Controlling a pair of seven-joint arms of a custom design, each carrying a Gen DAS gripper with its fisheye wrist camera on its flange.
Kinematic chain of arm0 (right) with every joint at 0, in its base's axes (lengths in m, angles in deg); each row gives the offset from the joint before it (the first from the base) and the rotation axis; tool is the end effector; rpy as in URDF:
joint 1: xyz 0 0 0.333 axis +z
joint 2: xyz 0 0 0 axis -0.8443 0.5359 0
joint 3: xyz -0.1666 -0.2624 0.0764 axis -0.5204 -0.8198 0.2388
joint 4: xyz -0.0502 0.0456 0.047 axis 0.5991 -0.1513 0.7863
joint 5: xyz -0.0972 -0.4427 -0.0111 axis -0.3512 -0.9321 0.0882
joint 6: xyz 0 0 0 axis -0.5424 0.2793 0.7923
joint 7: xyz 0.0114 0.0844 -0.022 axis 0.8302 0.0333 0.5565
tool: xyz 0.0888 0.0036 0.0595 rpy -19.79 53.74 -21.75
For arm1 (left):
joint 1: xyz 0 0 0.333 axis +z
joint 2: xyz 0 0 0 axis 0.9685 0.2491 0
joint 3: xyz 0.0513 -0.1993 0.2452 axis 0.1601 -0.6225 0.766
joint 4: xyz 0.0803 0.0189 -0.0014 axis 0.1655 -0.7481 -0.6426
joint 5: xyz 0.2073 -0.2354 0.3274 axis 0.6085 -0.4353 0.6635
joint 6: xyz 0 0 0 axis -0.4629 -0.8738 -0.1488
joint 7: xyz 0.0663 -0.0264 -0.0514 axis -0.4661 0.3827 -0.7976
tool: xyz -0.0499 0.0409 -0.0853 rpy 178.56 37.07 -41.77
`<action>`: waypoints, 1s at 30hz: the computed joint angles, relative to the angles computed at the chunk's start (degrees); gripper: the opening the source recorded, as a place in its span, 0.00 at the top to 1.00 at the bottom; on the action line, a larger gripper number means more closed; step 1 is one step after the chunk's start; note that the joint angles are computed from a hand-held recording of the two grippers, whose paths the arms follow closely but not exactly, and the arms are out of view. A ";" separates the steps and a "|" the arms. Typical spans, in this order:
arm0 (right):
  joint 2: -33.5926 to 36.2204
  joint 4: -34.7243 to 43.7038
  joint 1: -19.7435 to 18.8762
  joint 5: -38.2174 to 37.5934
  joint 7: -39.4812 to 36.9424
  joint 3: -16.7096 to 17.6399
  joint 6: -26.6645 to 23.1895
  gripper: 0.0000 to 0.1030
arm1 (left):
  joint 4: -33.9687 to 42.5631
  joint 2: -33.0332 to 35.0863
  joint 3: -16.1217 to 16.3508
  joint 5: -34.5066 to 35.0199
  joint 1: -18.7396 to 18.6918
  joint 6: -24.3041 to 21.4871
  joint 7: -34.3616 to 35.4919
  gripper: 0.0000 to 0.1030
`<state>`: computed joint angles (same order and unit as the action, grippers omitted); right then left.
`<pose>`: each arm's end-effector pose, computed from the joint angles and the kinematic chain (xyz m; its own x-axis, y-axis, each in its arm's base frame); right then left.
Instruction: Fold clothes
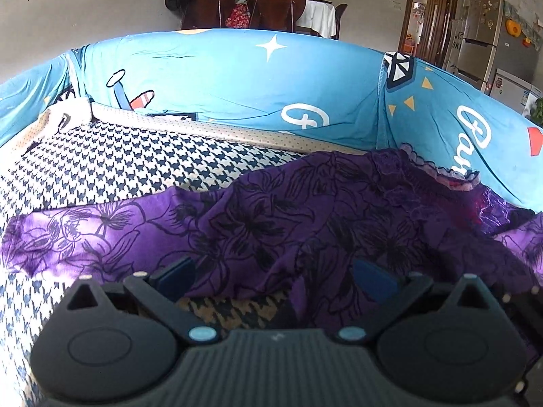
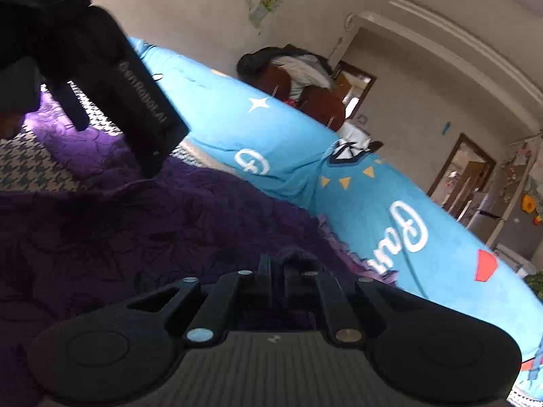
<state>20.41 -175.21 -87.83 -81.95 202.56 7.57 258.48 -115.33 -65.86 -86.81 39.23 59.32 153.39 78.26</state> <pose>0.3855 0.2202 0.4172 0.0759 -0.8689 0.4891 -0.3775 -0.4790 -0.7925 0.4905 -0.1179 0.5090 -0.2368 -0.9677 0.0869 -0.6798 0.1012 -0.7264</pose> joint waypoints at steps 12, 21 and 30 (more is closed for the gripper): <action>12.11 1.05 8.22 0.21 -4.53 -10.57 -4.43 0.55 | 0.68 1.12 -0.47 -0.59 0.02 -0.78 -0.74 0.00; 14.39 -0.18 20.44 5.29 6.80 -25.44 -8.87 0.46 | 0.79 1.34 -0.52 -0.87 0.09 0.43 -0.62 0.00; 12.19 -4.75 24.71 12.57 20.53 -32.19 -4.52 0.45 | 1.09 1.76 -0.15 -1.17 -0.16 0.32 -0.19 0.00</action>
